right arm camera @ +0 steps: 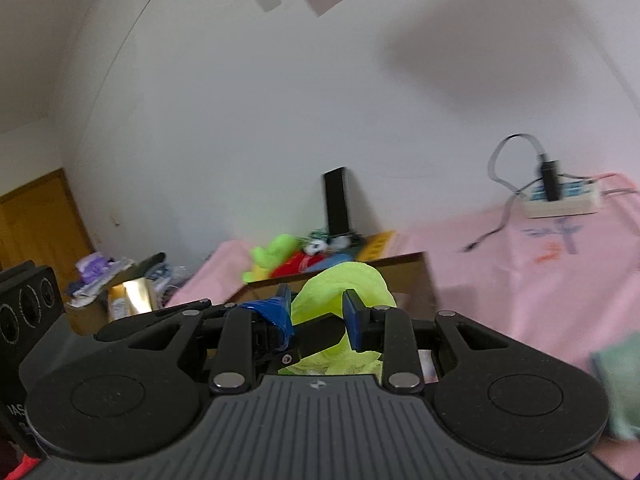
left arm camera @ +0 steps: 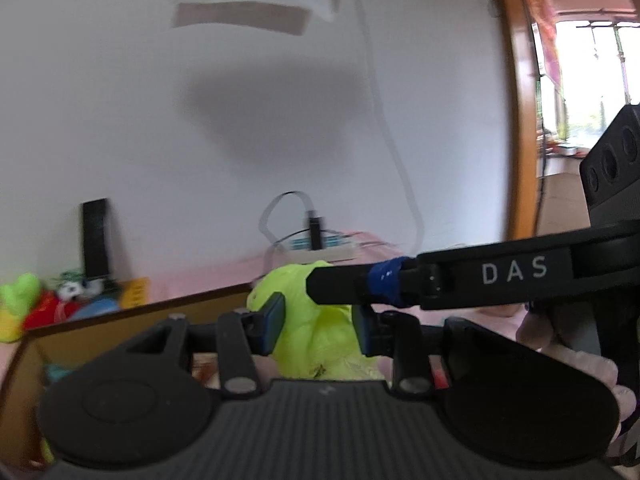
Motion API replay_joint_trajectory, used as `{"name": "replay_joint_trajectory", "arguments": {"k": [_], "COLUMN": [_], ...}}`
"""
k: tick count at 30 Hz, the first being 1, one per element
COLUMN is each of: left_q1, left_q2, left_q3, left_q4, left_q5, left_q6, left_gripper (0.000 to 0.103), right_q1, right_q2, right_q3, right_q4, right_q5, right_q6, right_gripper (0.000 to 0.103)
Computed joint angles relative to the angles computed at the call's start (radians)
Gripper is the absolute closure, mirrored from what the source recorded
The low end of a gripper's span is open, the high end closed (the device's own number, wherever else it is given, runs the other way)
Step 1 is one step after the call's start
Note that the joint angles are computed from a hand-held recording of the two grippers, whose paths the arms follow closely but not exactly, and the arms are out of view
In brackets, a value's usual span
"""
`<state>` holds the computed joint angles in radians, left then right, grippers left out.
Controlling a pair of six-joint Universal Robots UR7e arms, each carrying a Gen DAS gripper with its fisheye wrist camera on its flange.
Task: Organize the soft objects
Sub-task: 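Lift the mesh puff with the right gripper and carry it over the box, then lower the mesh puff into the box and open the right gripper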
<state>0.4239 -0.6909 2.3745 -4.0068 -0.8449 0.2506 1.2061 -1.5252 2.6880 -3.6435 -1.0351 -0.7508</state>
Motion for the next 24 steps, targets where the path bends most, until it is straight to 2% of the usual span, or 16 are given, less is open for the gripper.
{"name": "replay_joint_trajectory", "arguments": {"k": [7,12,14,18,19,20,21,24], "left_q1": [0.1,0.16,0.175,0.162,0.159,0.155,0.153,0.138], "left_q2": [-0.022,-0.029,-0.033,-0.022,-0.025,-0.029,-0.029,-0.022], "left_q3": [-0.018,-0.029,-0.03,-0.024,-0.022,-0.016,-0.013,-0.003], "left_q4": [0.059,0.107,0.12,0.119,0.119,0.115,0.102,0.063], "left_q5": [0.039,0.038,0.024,0.046,0.05,0.056,0.063,0.092], "left_q6": [0.039,0.023,0.008,-0.001,-0.005,-0.012,-0.014,0.003], "left_gripper": [0.072,0.07,0.07,0.068,0.065,0.051,0.031,0.032], "right_q1": [0.087,0.129,0.153,0.202,0.202,0.2,0.195,0.183], "right_q2": [0.241,0.32,0.341,0.353,0.337,0.317,0.298,0.26], "right_q3": [-0.117,-0.148,-0.142,-0.157,-0.16,-0.163,-0.163,-0.148], "right_q4": [-0.07,-0.097,-0.141,-0.143,-0.11,-0.071,-0.04,-0.005], "right_q5": [-0.075,-0.163,-0.213,-0.313,-0.313,-0.31,-0.302,-0.286], "right_q6": [0.072,0.074,0.044,0.033,0.038,0.043,0.049,0.054], "right_gripper": [0.093,0.094,0.094,0.092,0.091,0.091,0.091,0.091]}}
